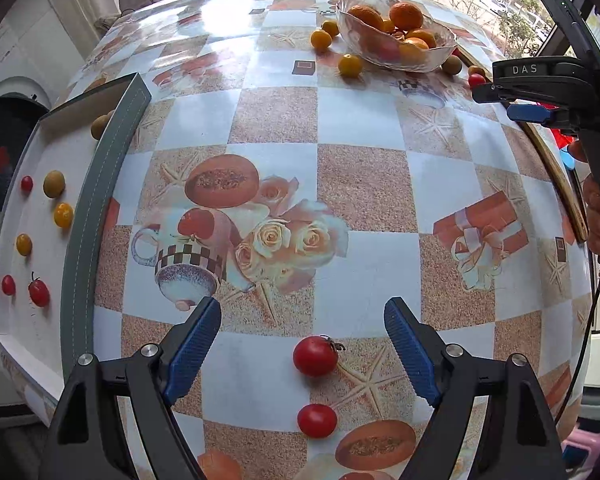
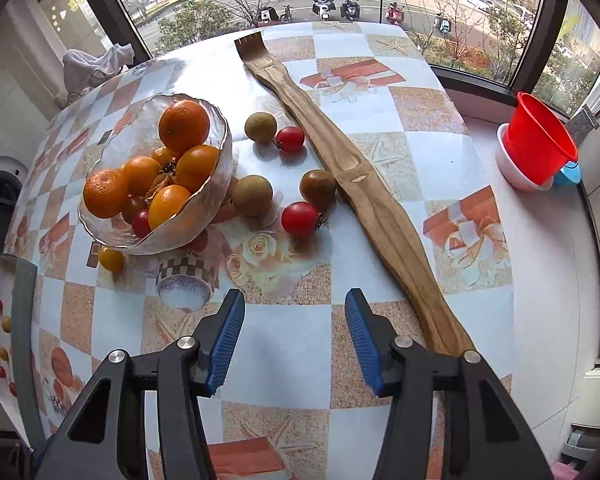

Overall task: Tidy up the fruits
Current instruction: 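Withdraw both open grippers from the tray toward the loose red tomatoes, then grasp a red cherry tomato with the right gripper while the left grasps another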

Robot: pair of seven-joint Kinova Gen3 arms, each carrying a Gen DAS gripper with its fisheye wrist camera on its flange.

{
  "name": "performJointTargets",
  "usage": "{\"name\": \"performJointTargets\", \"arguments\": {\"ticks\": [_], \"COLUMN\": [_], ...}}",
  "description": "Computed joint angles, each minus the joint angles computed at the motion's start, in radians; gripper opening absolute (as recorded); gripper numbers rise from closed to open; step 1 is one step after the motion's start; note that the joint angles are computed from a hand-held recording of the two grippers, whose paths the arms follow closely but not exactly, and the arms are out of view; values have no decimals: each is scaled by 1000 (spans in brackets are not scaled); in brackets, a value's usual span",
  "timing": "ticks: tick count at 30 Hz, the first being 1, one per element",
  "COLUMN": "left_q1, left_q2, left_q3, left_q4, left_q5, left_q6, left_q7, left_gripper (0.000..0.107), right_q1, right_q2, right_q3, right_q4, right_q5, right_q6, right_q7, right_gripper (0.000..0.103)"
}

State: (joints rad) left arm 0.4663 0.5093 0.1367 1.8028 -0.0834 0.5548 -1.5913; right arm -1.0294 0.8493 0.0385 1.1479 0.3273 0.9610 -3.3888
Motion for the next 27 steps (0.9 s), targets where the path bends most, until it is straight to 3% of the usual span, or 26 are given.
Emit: {"name": "performJointTargets", "arguments": {"ticks": [7, 8, 10, 13, 17, 19, 27], "left_q1": [32, 30, 18, 9, -20, -53, -33], "left_q2": [29, 36, 39, 39, 43, 44, 24], "left_q3": [-25, -24, -15, -11, 0, 14, -10], "left_q4": [-18, -26, -30, -30, -44, -48, -14], "left_q5": [-12, -13, -9, -1, 19, 43, 25], "left_q6": [7, 14, 17, 21, 35, 40, 35], "left_q7": [80, 81, 72, 68, 55, 31, 32], "left_gripper": [84, 74, 72, 69, 60, 60, 60], "right_q1": [40, 43, 43, 41, 37, 26, -22], "right_q2": [24, 31, 41, 57, 30, 9, -44], "right_q3": [2, 3, 7, 9, 6, 4, -15], "right_q4": [-10, -21, -42, -75, -30, 0, 65], "right_q5": [3, 3, 3, 5, 0, 0, -25], "right_q6": [-24, -15, 7, 53, 4, -35, -134], "right_q7": [74, 84, 97, 124, 107, 91, 34], "right_gripper": [53, 53, 50, 27, 26, 26, 26]}}
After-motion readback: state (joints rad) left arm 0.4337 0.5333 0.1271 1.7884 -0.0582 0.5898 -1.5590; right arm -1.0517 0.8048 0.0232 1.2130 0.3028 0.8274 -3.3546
